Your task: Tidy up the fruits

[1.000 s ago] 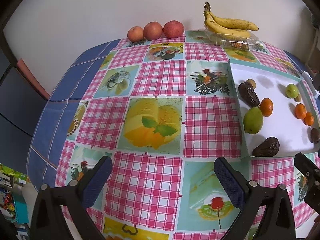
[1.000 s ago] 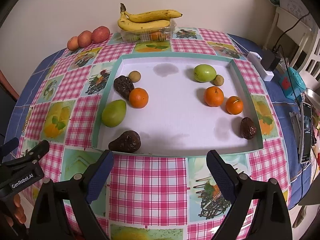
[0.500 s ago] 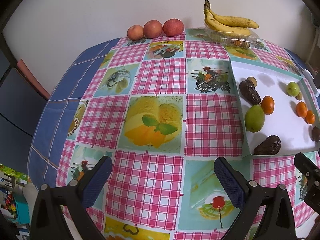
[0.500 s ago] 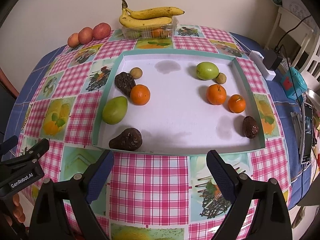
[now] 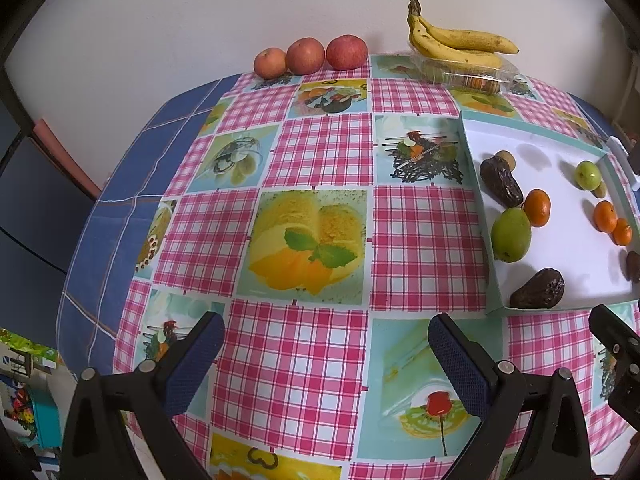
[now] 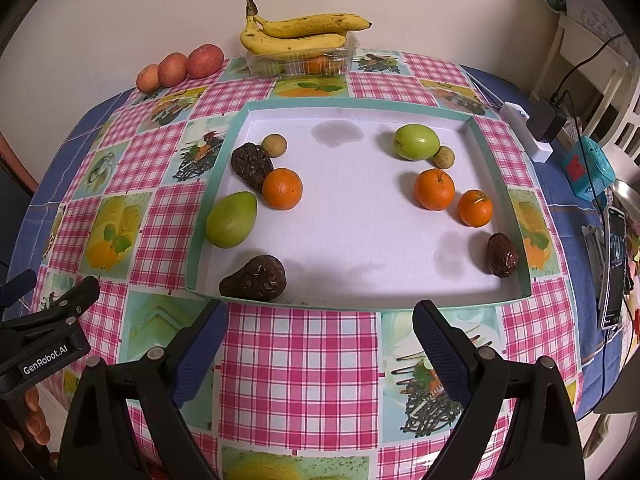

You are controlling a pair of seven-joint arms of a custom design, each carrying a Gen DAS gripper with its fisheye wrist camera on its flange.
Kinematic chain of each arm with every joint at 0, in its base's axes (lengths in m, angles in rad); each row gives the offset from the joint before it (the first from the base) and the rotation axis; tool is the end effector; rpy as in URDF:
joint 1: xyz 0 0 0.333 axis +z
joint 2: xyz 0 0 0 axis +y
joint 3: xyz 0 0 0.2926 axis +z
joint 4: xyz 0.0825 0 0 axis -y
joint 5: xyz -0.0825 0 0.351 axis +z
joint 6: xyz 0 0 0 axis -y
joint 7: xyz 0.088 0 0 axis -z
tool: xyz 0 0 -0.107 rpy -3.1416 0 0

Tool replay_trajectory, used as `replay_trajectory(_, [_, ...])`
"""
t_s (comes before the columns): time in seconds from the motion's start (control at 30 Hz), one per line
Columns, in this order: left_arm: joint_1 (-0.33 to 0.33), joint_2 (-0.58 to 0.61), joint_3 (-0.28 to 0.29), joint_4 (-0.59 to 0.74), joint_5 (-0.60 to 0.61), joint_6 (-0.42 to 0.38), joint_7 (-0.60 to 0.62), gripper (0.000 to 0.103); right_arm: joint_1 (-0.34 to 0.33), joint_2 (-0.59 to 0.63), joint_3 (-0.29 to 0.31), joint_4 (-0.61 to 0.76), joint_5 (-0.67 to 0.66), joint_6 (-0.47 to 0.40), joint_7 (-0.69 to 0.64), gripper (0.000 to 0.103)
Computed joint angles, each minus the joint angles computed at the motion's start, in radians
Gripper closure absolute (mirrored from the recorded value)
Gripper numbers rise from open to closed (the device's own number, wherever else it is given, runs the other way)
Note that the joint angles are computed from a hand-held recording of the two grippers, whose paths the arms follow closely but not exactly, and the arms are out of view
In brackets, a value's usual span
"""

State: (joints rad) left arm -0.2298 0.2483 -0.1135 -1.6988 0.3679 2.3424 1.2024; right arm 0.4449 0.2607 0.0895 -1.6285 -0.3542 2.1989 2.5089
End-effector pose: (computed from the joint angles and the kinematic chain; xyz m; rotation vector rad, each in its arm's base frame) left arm 0.5983 -0.2013 0.4809 -1.7399 2.0652 -0.3301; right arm 0.5522 0.3063 0.4902 -1.7312 2.2196 -0.4412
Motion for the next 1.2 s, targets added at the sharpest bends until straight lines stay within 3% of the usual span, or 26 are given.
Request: replay_trajectory(1.2, [0.001, 0.006, 0.002, 0.008, -0.004, -0.015, 0.012, 0.000, 0.003, 0.006, 0.000, 0.010, 0.001, -0.007, -0.004, 0.009])
